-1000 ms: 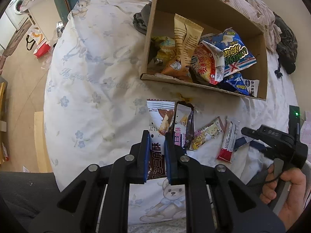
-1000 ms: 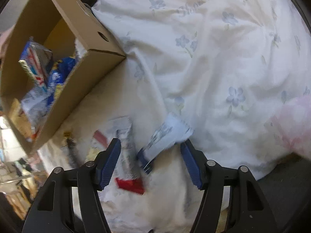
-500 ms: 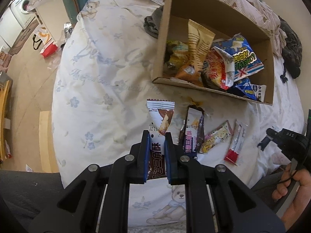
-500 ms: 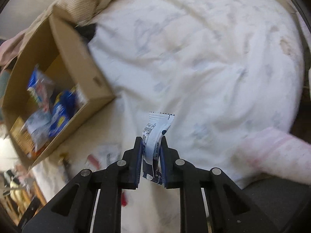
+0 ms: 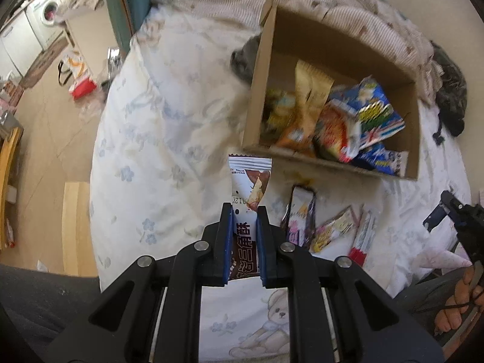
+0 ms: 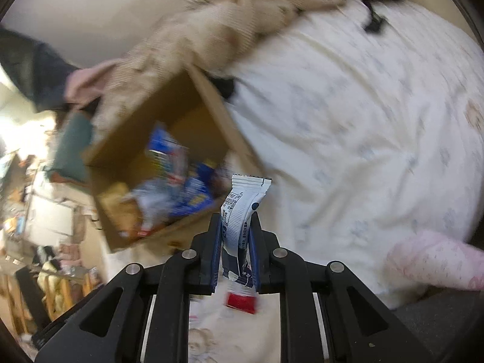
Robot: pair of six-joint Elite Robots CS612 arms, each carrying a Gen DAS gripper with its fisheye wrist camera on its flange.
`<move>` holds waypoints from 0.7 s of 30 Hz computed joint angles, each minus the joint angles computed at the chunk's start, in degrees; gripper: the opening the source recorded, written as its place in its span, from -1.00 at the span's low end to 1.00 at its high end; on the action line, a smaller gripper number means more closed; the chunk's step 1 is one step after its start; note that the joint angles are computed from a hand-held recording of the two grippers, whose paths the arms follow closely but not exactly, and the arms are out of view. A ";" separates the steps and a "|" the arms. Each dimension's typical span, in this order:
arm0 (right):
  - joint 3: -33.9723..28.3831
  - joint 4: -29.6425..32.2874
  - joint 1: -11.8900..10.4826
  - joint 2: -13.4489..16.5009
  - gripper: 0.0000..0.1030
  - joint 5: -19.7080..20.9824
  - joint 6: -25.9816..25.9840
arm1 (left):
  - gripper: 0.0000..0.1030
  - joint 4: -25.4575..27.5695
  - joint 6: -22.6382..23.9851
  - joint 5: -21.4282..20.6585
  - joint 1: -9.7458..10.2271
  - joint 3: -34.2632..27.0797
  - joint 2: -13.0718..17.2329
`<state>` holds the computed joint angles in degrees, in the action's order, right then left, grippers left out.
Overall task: Organize snacks
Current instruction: 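Carry both snacks into the cardboard box and open both tools to release them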
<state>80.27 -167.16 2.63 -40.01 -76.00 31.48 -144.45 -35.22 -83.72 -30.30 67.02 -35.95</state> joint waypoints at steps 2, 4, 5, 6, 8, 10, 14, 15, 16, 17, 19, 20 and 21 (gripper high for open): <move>0.02 -3.93 0.37 -0.20 -0.66 0.66 -2.42 | -0.78 -3.27 1.47 0.67 -0.16 0.71 -0.47; -0.40 -5.32 0.57 -0.23 -0.66 0.92 -4.51 | -0.78 -6.79 3.54 2.04 -0.50 1.32 -1.00; -0.78 -5.44 0.82 -0.29 -0.66 0.60 -6.32 | -0.78 -8.22 4.92 3.45 -0.79 1.38 -1.24; -1.16 -5.63 0.95 -0.16 -0.66 0.46 -7.54 | -0.78 -9.05 5.73 4.35 -0.96 1.29 -1.33; -2.02 -5.47 1.33 0.02 -0.66 -0.93 -9.32 | -0.78 -10.54 7.36 5.85 -1.23 0.63 -1.32; -2.31 -5.48 1.41 -0.05 -0.66 -1.45 -10.40 | -0.78 -10.81 8.55 6.71 -1.36 -0.43 -1.04; -4.30 -3.94 1.45 0.80 -0.66 -1.35 -11.59 | -0.78 -9.46 10.31 7.58 -1.18 -4.17 0.55; -4.96 -3.39 1.42 1.14 -0.66 -1.14 -11.76 | -0.78 -9.04 10.46 7.67 -1.13 -4.91 0.89; -5.13 -3.24 1.38 1.25 -0.66 -1.08 -11.92 | -0.78 -8.23 10.54 7.58 -1.02 -6.11 1.47; -5.95 -2.64 1.39 1.68 -0.66 -1.21 -12.19 | -0.78 -7.76 10.50 7.42 -0.95 -6.75 1.80; -7.02 -1.88 1.30 2.31 -0.66 -1.17 -12.36 | -0.78 -5.91 10.15 6.69 -0.68 -9.38 3.19; -7.85 -1.16 1.25 2.75 -0.66 -1.03 -12.30 | -0.78 -5.28 9.98 6.31 -0.62 -10.31 3.71; -8.72 -0.29 1.18 3.23 -0.66 -0.70 -12.19 | -0.78 -4.34 9.84 5.61 -0.47 -11.95 4.64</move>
<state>71.55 -167.44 3.81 -36.78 -76.70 19.28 -148.79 -25.38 -78.12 -30.77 55.07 -31.31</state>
